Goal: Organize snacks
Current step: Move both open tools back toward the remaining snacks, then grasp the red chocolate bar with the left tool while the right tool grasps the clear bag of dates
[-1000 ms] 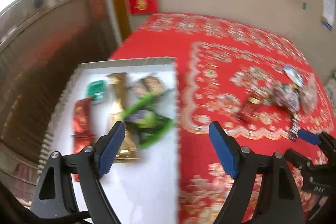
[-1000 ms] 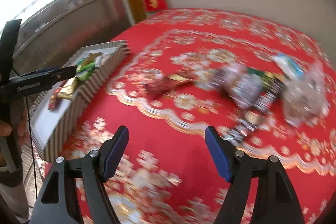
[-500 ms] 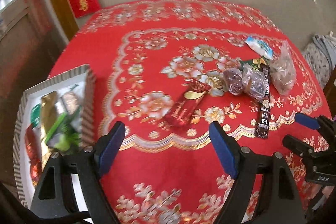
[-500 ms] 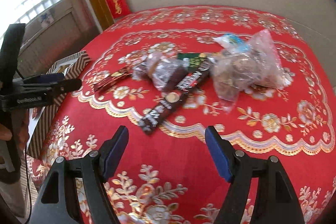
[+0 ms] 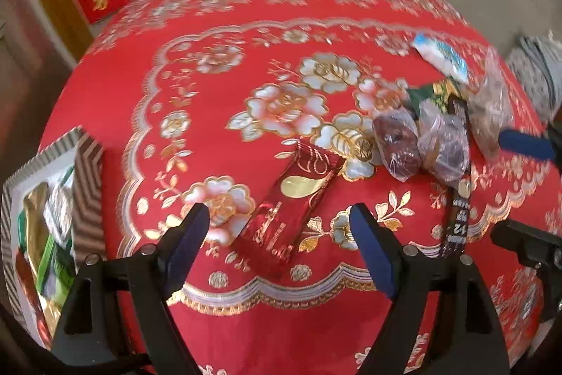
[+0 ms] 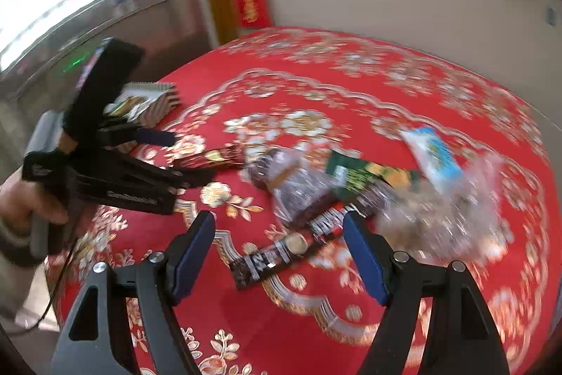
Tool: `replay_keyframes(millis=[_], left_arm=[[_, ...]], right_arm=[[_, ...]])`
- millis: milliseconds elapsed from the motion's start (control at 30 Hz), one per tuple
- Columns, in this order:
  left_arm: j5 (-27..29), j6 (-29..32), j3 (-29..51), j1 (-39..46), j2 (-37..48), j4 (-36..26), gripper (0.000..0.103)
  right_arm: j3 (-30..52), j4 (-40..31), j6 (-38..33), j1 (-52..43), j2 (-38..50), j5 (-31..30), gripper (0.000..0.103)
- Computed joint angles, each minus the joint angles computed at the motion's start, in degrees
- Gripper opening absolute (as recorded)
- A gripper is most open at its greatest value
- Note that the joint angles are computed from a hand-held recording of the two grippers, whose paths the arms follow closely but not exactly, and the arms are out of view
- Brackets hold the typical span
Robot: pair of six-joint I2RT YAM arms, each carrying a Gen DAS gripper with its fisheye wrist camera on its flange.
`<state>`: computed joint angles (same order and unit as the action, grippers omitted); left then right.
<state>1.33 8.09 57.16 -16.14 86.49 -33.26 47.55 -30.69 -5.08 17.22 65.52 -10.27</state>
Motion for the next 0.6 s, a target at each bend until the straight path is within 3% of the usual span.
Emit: replay_keyframes(millis=[167,400,600], left_arm=[[1.00,1.08,1.28,0.02,1.99,0.54,0.082],[0.85,1.75,3.35,0.07,4.83,0.80,0.082],[4.27,4.00,3.98,1.24,5.35,-0.02,0.082]], right_arm=[[3.59,-0.30,-8.23,0.43,5.70,1.39,0.075],[7.73,-1.51,-12.88,-1.13,12.09,-2.68,0.075],[11.07,-1.72,-15.77,1.38,17.22,0.53,0.075]])
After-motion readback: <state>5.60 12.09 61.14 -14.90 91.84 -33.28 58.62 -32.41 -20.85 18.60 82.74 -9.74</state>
